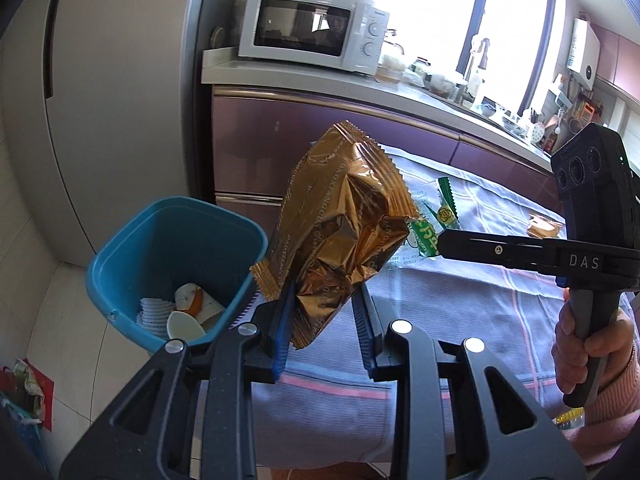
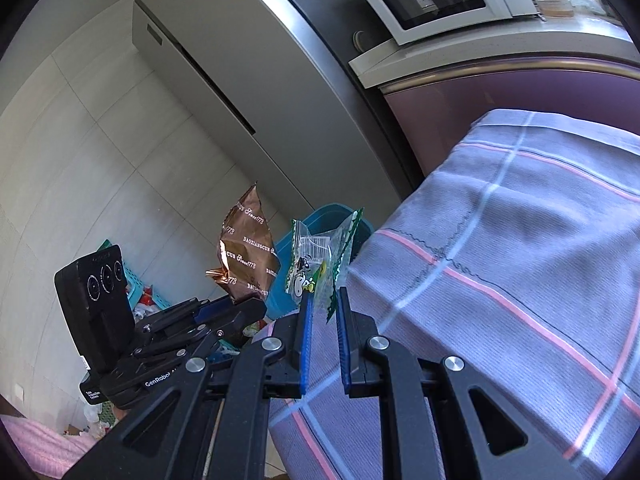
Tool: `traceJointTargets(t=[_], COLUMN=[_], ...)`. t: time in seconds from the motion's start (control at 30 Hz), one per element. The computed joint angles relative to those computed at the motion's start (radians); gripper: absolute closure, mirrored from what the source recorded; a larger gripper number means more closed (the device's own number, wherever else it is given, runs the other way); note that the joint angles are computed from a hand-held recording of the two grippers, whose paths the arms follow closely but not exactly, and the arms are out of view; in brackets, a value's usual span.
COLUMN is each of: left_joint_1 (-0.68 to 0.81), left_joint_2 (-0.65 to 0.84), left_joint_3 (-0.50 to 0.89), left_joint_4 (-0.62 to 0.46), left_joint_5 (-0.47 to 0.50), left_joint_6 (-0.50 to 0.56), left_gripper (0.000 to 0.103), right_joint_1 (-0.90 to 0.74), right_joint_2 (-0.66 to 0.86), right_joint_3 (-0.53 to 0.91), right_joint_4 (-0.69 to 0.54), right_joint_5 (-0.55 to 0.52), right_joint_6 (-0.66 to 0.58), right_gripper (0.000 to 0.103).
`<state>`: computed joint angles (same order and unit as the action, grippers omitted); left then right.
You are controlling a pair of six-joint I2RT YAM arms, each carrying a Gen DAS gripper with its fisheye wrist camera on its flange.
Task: Collect trash
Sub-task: 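Carry the gold snack bag and green wrapper over the teal bin with both tools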
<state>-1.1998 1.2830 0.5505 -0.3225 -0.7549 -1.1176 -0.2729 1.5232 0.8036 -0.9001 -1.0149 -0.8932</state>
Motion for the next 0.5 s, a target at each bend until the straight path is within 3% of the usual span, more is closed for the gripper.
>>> traceJointTargets(t=[0.27,0.5], left_joint_1=[0.033,0.124], left_joint_2=[-0.112,-0.192], left_joint_3=[-0.069,-0.137], left_joint_4=[-0.077,-0.083], left_joint_5=[-0.015,0.018], left_joint_6=[-0.047,-0.027], left_gripper=[0.075,0.075], right_joint_1=[0.147,0.276], right_joint_2=[-0.025,-0.033], right_joint_3=[-0.013,-0.019], right_joint_4=[0.139,0.251], right_joint_5=[0.023,0.07], right_joint_6=[0.169,0.292], right_gripper=[0.092,0.092])
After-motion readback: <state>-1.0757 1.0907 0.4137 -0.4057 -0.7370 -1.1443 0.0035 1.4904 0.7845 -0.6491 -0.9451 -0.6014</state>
